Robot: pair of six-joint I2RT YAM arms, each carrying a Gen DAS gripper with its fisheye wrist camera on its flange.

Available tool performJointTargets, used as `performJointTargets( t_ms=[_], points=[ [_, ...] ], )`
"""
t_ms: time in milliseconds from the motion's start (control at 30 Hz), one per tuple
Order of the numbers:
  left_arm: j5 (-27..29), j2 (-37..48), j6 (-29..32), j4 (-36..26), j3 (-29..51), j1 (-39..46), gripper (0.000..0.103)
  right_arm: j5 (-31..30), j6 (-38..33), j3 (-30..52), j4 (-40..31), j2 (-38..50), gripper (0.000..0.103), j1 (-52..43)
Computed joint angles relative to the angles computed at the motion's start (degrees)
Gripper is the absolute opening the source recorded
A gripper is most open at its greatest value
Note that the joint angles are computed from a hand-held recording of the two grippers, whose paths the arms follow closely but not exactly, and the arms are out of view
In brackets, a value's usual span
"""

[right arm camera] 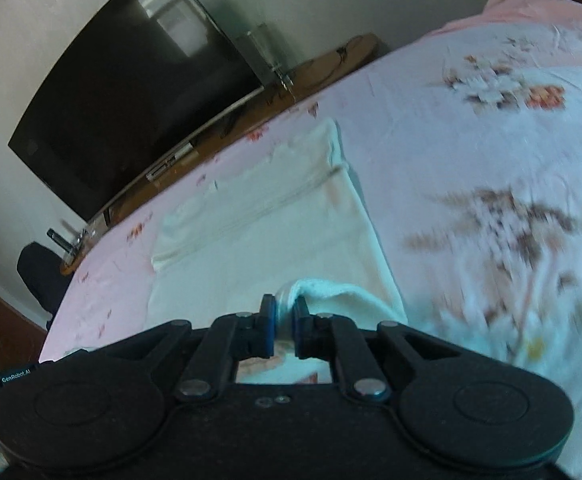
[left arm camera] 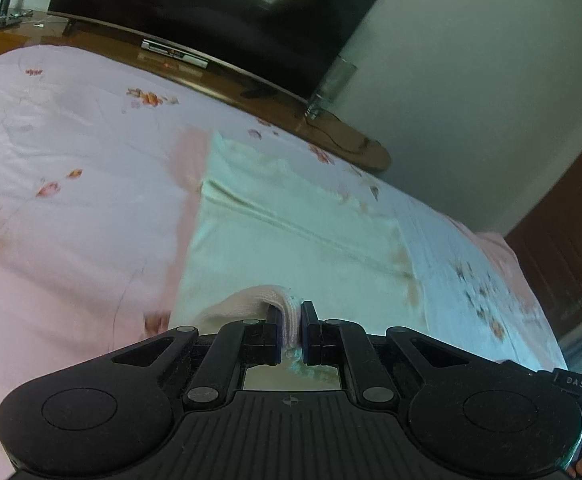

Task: Fold small clothes
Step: 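Grasp the sweater hem end with both grippers and lift it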

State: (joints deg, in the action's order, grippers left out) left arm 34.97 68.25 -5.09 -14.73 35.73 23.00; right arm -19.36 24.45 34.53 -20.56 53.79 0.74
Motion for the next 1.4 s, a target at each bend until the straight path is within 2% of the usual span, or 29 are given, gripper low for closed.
performJointTargets(
  t_ms=[233, 367, 667, 933, 1133, 1267, 1300, 1400],
  points=[
    [-6.71, 15.15, -7.32, 11.07, 8.21, -7.15, 0.009, -0.32, 0.69, 6.86, 12.5, 17.47, 0.009, -0.73],
    [-10.55, 26.69, -11.36, 15.48, 16.7, -10.88, 0.009, -0.28, 1.26, 14.46, 18.04, 31.05, 0.009, -0.69],
    [-18.21, 46.42, -15.18, 18.57, 36.45, -16.92, 0.009, 0.11, 0.09, 33.82, 20.9, 53.4, 0.009, -0.5],
    [-23.05, 60.68, -18.67, 15.54, 55.25, -19.09, 0.009, 0.09, 1.68, 54.03, 17.07, 69.76, 0.009, -0.58],
    [-26.01, 70.17, -18.76, 8.96, 68.95, -20.02, 0.009, 0.59, 1.46, 67.65, 10.1, 79.73, 0.009, -0.49],
    [-26.38, 75.27, -17.61, 0.88, 78.24, -20.42, 0.009, 1.14, 0.61, 73.12, 6.83, 83.6, 0.009, -0.11],
    [-26.34, 75.34, -17.9, 1.07, 78.37, -20.37, 0.009, 1.14, 0.51, 75.31, 5.33, 84.97, 0.01, -0.14],
    [-24.54, 75.04, -20.54, 0.16, 79.23, -19.66, 0.009, -0.29, 2.41, 76.94, 5.35, 86.2, 0.024, -0.54]
  ],
)
